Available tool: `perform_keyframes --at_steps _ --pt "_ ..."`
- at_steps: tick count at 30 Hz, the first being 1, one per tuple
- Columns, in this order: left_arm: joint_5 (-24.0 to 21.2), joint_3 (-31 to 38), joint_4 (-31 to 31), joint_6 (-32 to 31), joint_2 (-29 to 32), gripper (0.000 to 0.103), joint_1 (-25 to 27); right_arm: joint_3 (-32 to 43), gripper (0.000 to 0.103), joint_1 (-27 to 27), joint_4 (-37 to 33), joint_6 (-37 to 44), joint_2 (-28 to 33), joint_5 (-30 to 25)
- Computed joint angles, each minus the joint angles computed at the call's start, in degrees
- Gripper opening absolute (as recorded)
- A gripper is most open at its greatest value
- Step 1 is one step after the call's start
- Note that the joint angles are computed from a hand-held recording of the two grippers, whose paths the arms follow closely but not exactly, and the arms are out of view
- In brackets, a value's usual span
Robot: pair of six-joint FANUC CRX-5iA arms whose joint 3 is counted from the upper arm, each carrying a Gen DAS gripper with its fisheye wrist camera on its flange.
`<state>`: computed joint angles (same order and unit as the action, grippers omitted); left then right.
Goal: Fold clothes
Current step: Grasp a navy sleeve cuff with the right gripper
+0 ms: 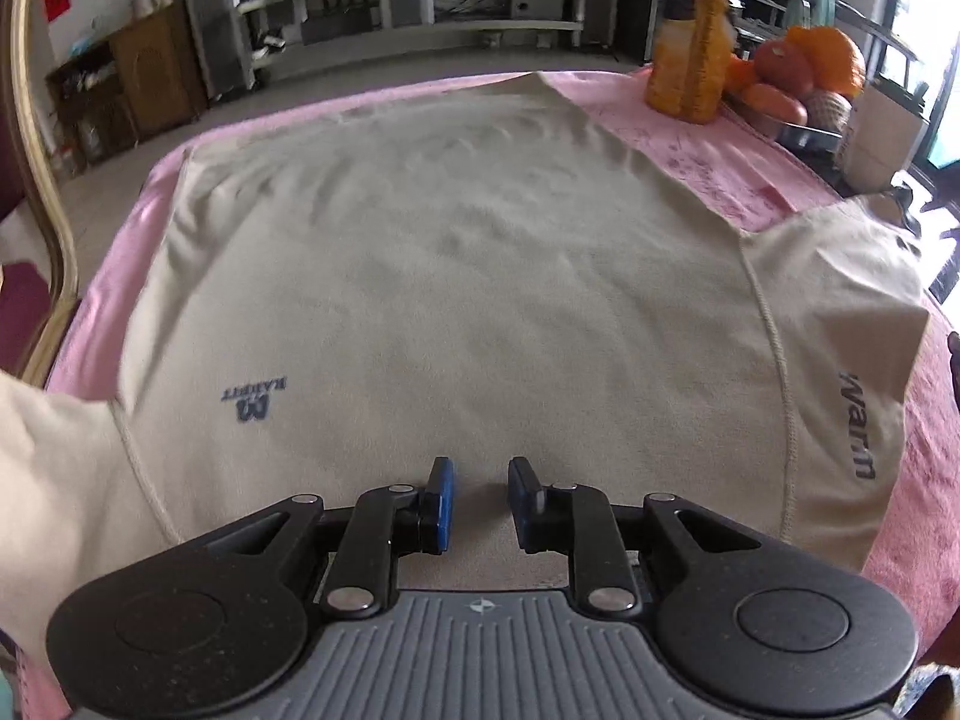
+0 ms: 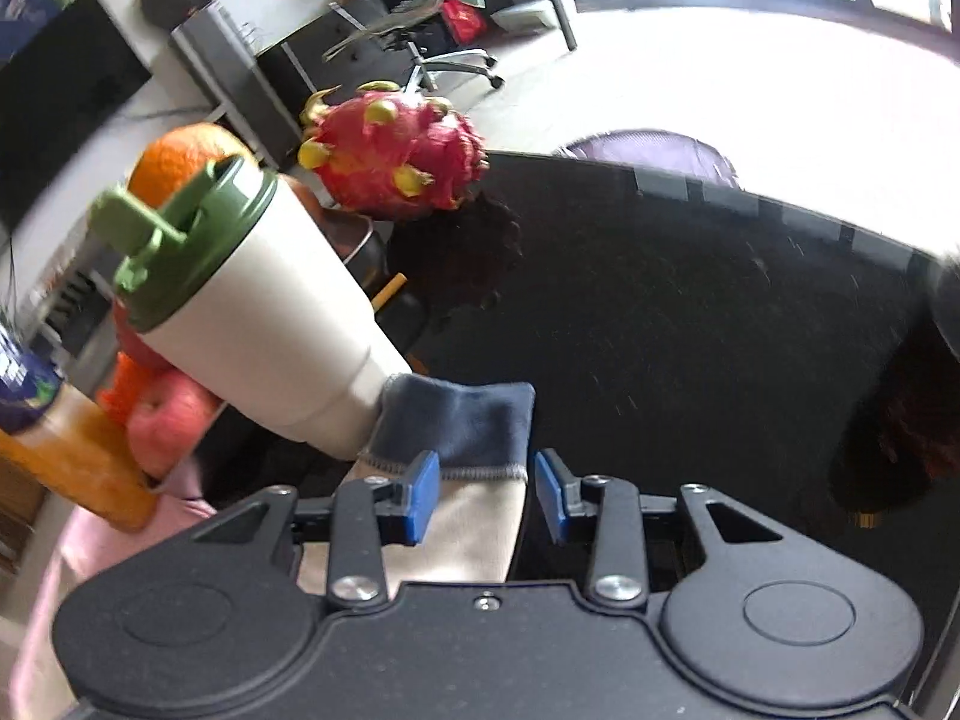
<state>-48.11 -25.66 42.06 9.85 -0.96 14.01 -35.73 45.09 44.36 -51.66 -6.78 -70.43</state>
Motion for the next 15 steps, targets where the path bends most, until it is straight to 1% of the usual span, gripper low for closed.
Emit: perform_keyframes --at_steps 4,7,8,9,10,12,15 --pt "1.0 -1.5 1.3 -3.4 -0.9 0.022 -0.6 2.7 0.031 -1.9 -3.3 7.4 3.1 -0.4" --pt "3.0 -2.4 1.7 -4.7 -1.5 0.024 -1.4 4.6 0.025 -2.0 -4.2 11.9 5.5 -3.0" --pt "3.4 -2.7 1.9 -4.9 -1.7 0.024 -1.6 4.8 0.021 -1.9 -4.0 12.8 5.9 -3.2" --pt "3.6 -2.8 2.1 -5.1 -1.8 0.024 -1.7 4.1 0.009 -1.8 -3.2 12.8 5.6 -2.2" --pt "3.8 -3.0 2.3 -5.3 -1.9 0.024 -1.8 4.4 0.006 -1.6 -3.1 13.2 5.7 -2.4" --pt "3.9 -3.6 3.3 -6.4 -2.4 0.025 -1.8 5.3 0.005 -1.1 -3.3 14.3 6.4 -3.4" --pt "3.8 -4.1 4.8 -6.9 -3.3 0.025 -1.7 5.7 0.005 2.0 -1.5 11.6 5.5 -6.3"
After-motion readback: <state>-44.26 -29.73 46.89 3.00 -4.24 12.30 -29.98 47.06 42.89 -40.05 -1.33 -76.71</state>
